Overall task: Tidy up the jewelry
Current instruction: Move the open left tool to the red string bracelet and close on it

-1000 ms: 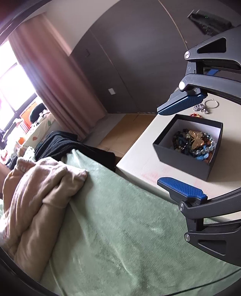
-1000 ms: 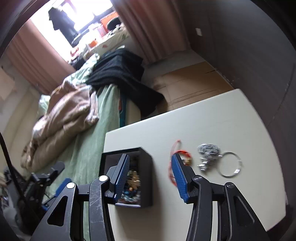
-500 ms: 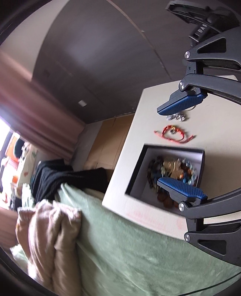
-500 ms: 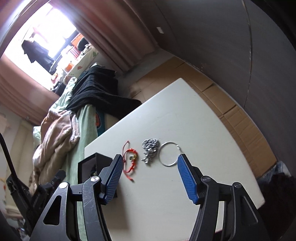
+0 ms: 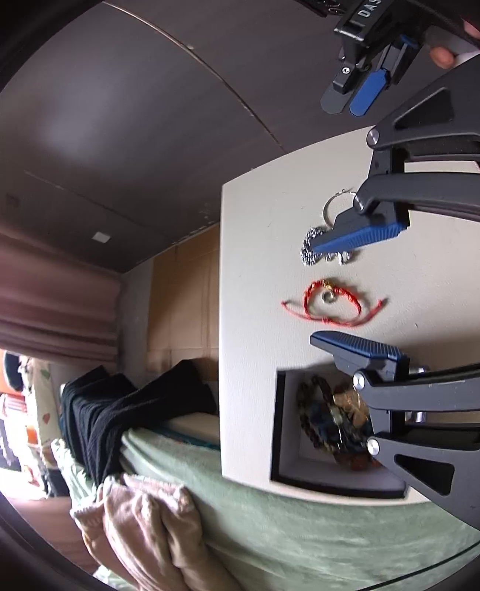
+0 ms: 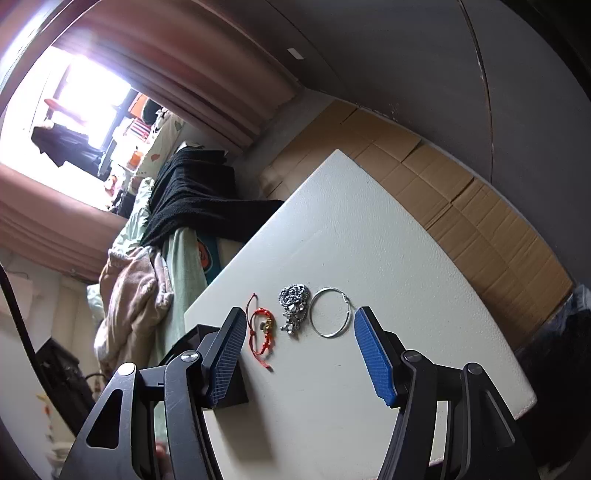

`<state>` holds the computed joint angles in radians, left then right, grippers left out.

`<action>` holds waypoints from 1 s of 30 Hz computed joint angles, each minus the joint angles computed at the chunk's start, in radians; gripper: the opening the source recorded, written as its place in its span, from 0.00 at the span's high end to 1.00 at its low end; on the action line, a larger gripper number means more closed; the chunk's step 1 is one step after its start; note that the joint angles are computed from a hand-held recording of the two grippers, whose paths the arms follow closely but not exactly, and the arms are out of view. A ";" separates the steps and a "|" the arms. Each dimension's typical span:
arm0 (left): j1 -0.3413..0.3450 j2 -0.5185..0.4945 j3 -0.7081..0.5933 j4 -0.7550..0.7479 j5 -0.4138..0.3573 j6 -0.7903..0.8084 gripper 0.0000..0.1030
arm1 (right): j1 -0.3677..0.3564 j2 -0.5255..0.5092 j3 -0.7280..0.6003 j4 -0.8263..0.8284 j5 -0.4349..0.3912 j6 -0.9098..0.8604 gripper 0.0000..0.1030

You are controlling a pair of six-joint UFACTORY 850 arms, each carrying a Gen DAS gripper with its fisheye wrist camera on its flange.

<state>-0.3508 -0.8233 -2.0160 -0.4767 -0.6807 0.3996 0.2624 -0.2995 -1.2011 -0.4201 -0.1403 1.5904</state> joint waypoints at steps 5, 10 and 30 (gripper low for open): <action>-0.032 -0.110 -0.155 0.093 -0.094 -0.073 0.76 | -0.014 -0.001 0.010 -0.004 -0.008 0.024 0.40; -0.048 -0.203 -0.295 0.136 -0.167 -0.095 0.80 | -0.041 0.011 0.038 0.104 0.012 -0.068 0.40; -0.039 -0.327 -0.429 0.096 -0.302 -0.074 0.80 | -0.039 -0.038 -0.024 0.118 -0.086 -0.104 0.40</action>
